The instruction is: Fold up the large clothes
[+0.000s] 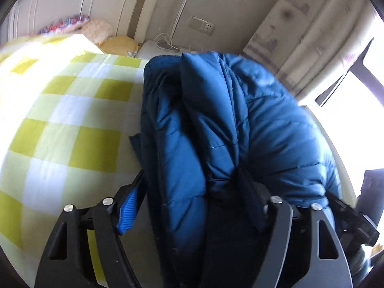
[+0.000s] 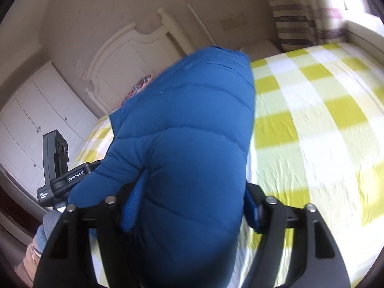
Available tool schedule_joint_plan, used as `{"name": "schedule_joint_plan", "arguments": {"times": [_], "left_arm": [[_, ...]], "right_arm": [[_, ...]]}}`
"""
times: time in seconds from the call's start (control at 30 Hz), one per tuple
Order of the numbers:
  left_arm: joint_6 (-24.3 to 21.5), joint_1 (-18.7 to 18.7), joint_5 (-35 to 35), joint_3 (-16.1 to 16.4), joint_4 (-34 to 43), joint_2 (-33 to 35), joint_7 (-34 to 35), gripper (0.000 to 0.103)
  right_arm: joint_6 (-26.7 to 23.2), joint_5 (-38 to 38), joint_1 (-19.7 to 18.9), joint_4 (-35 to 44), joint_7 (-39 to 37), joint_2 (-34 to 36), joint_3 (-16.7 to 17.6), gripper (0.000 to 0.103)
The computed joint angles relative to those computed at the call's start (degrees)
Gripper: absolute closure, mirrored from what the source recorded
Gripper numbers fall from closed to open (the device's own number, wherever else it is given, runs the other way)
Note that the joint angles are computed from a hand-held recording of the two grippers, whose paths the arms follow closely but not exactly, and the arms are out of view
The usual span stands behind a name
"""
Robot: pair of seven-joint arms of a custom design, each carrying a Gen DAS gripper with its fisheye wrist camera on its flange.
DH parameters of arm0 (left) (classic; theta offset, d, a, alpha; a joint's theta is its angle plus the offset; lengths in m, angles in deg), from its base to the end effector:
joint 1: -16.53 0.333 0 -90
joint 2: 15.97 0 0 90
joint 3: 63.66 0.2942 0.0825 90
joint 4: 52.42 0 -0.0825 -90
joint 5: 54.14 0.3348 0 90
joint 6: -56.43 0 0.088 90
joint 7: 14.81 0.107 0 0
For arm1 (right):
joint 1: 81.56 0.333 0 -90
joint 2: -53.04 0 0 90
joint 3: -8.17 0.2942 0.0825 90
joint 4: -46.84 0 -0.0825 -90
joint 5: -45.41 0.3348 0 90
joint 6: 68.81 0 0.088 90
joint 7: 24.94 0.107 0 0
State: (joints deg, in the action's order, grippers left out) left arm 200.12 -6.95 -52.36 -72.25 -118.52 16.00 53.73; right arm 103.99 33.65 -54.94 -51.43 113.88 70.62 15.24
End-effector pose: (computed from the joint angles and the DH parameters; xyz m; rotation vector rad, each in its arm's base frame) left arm 0.6155 -0.3456 0.5645 -1.7738 2.0546 -1.1100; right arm 0.5315 0.3591 0.5326 -1.4415 1.5939 -0.1860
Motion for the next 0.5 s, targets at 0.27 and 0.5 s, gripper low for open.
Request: {"name": "schedule_joint_plan", "arguments": {"times": [0.27,0.5], "left_arm": [[5.3,1.3,2.7,0.4,-14.3,-9.8,1.2,0.029],[10.9,-1.2,22.4,4.1,-34.0,-25.6,-17.1,0.012]], "right_arm": [[-27.5,-36.0,16.3,14.6,16.1,-0.8,-9.8,0.024],[-40.5,-33.0,19.7,33.3,-7.7,14.1,-5.3,0.024]]}}
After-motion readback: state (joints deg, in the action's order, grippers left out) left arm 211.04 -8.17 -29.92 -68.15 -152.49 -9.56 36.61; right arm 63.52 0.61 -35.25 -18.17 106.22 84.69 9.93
